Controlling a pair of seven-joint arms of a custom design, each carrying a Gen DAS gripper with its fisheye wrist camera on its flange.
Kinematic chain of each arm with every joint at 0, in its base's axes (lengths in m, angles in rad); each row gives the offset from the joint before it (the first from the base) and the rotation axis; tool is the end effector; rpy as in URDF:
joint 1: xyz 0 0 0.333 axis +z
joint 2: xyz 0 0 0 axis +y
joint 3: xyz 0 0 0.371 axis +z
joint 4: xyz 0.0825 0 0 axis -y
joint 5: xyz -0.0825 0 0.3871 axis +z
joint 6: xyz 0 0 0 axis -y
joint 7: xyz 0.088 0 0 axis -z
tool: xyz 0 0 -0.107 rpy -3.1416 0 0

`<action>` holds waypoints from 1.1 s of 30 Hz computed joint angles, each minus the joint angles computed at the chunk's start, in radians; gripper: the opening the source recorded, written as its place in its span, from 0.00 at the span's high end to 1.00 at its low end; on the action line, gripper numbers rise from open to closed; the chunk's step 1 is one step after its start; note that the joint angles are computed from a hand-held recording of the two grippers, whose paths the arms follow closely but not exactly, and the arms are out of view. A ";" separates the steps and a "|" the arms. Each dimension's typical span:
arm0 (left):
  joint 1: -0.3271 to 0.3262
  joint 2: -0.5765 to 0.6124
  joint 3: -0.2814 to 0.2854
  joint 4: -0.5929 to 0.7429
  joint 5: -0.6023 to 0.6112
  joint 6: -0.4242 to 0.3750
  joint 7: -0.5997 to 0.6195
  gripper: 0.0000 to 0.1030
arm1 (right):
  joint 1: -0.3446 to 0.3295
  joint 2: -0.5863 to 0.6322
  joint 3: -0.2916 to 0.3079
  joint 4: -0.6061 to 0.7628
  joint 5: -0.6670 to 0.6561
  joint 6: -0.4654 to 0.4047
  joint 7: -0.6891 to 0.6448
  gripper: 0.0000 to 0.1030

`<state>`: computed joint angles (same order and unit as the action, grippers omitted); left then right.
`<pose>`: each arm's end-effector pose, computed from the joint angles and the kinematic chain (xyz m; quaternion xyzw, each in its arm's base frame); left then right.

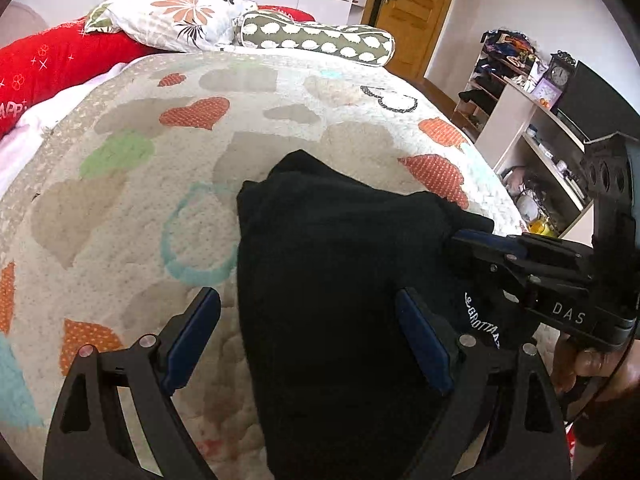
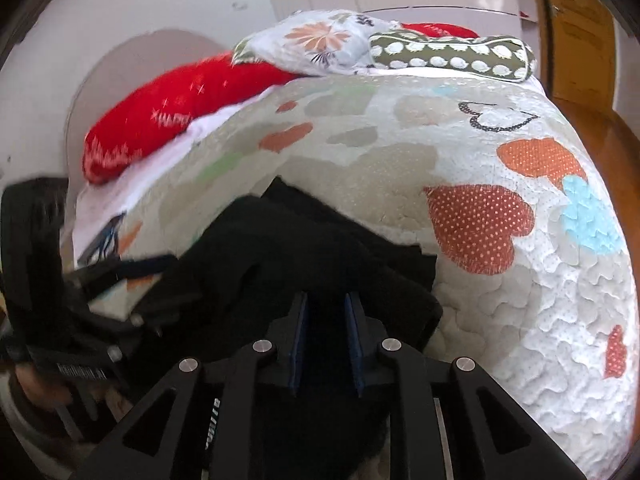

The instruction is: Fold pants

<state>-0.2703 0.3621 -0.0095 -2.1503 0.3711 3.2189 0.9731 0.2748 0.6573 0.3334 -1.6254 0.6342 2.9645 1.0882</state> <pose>0.6001 -0.2081 0.3583 -0.6436 0.6838 -0.3035 0.1615 0.6796 0.3552 0.3603 -0.7574 0.5241 -0.0268 0.3884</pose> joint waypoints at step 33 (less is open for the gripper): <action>-0.377 -0.057 0.422 -0.066 0.166 0.020 -0.230 0.13 | -0.019 -0.168 0.045 -0.235 0.032 0.116 0.006 0.53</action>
<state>-0.6470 0.3053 0.4121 -2.2159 0.5372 3.2388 0.7435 0.2563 0.4890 0.3780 -1.8603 0.6658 3.0805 1.0947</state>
